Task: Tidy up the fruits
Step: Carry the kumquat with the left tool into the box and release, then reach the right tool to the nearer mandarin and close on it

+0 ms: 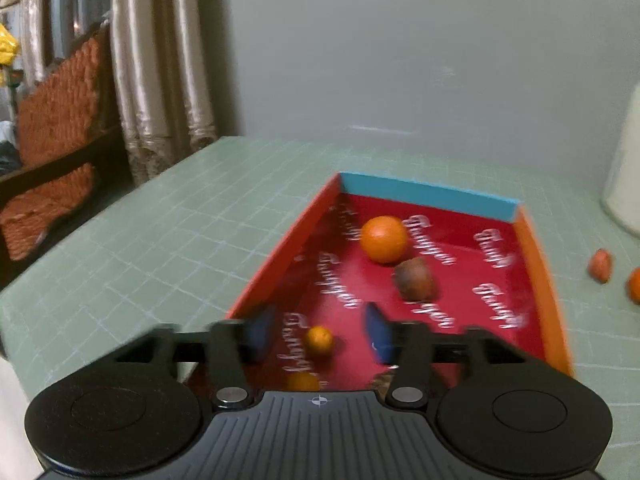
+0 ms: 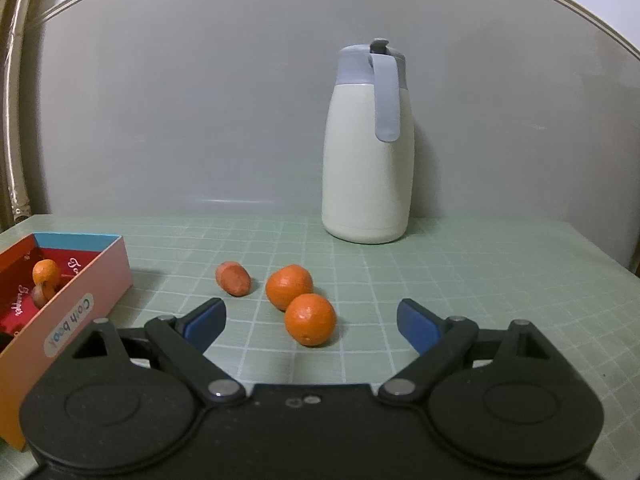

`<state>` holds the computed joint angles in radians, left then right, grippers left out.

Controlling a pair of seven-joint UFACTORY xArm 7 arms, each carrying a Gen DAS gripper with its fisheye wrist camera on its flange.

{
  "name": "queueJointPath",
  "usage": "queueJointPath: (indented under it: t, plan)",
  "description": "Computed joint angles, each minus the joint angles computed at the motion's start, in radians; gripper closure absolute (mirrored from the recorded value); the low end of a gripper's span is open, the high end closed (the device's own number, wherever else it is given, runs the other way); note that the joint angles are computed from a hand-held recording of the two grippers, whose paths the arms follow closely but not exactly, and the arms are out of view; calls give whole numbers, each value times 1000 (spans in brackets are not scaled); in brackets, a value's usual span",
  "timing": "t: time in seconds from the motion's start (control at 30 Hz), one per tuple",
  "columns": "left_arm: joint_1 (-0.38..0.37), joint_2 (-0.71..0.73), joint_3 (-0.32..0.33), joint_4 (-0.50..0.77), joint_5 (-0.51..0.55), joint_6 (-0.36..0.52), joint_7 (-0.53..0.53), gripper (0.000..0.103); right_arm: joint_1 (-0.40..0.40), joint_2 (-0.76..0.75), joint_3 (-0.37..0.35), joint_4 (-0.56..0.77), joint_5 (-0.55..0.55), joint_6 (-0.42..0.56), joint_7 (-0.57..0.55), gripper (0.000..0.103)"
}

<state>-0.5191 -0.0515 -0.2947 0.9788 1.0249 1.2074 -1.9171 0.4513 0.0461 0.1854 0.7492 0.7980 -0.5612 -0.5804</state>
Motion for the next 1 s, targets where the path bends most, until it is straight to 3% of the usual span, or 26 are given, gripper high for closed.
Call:
queueJointPath:
  t: [0.1, 0.17, 0.23, 0.73, 1.0]
  plan:
    - [-23, 23, -19, 32, 35, 69, 24, 28, 1, 2, 1, 0, -12, 0, 6, 11]
    - [-49, 39, -32, 56, 64, 136, 39, 10, 1, 2, 0, 1, -12, 2, 8, 11]
    - [-82, 58, -44, 80, 101, 234, 40, 3, 2, 0, 0, 1, -12, 5, 11, 11]
    - [-123, -15, -69, -4, 101, 321, -27, 0, -2, -1, -3, 10, -9, 42, 4, 12]
    - [-119, -26, -72, -39, 91, 323, -48, 0, 24, 28, -14, 54, 71, 66, -75, 12]
